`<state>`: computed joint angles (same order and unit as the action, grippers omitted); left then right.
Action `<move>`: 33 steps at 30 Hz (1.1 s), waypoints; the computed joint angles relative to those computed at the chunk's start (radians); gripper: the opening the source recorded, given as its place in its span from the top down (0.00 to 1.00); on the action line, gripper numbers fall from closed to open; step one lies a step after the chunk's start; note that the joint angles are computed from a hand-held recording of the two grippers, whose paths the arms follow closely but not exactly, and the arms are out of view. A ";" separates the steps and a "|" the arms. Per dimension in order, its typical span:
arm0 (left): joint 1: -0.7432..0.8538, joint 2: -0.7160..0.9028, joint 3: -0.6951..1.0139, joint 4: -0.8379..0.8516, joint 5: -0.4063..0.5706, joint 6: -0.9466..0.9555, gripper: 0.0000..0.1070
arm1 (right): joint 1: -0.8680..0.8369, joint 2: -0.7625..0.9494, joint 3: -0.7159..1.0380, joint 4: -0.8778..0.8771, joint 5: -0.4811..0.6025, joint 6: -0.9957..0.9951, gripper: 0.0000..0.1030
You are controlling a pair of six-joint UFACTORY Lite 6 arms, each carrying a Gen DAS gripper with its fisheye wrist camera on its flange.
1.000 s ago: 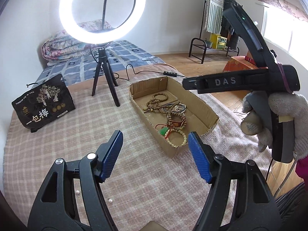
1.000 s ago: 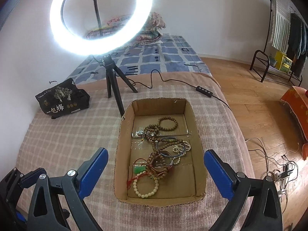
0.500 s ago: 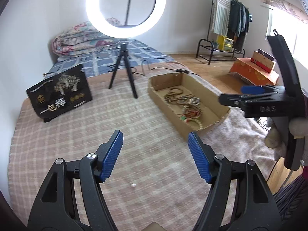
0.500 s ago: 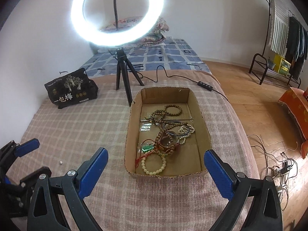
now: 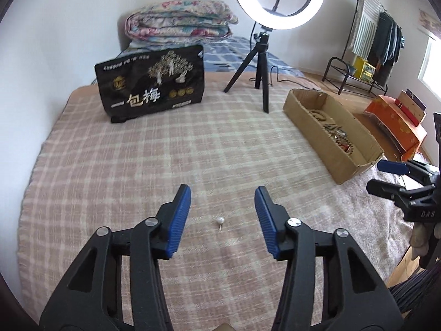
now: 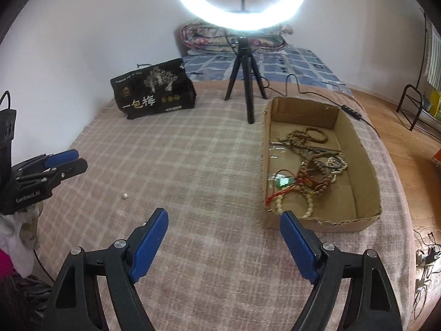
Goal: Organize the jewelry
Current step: 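Move both tools back to the two small pearl earrings on the blanket, then grasp one pearl earring with the left tool while the right tool grasps the other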
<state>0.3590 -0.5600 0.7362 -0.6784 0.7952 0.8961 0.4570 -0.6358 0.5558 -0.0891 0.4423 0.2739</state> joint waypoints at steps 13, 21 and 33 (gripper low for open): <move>0.012 0.146 -0.050 -0.019 -0.032 0.090 0.72 | 0.237 0.294 0.017 -0.174 -0.178 0.269 0.45; -0.039 0.220 -0.066 -0.021 -0.098 0.098 0.72 | 0.318 0.460 0.089 -0.319 -0.222 0.396 0.58; -0.094 0.296 -0.072 -0.026 -0.174 0.112 0.72 | 0.339 0.621 0.166 -0.376 -0.262 0.446 0.62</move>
<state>0.2655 -0.2638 0.6647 -0.7044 0.6208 1.0079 0.7956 -0.0153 0.7218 -0.4647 0.1798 0.7194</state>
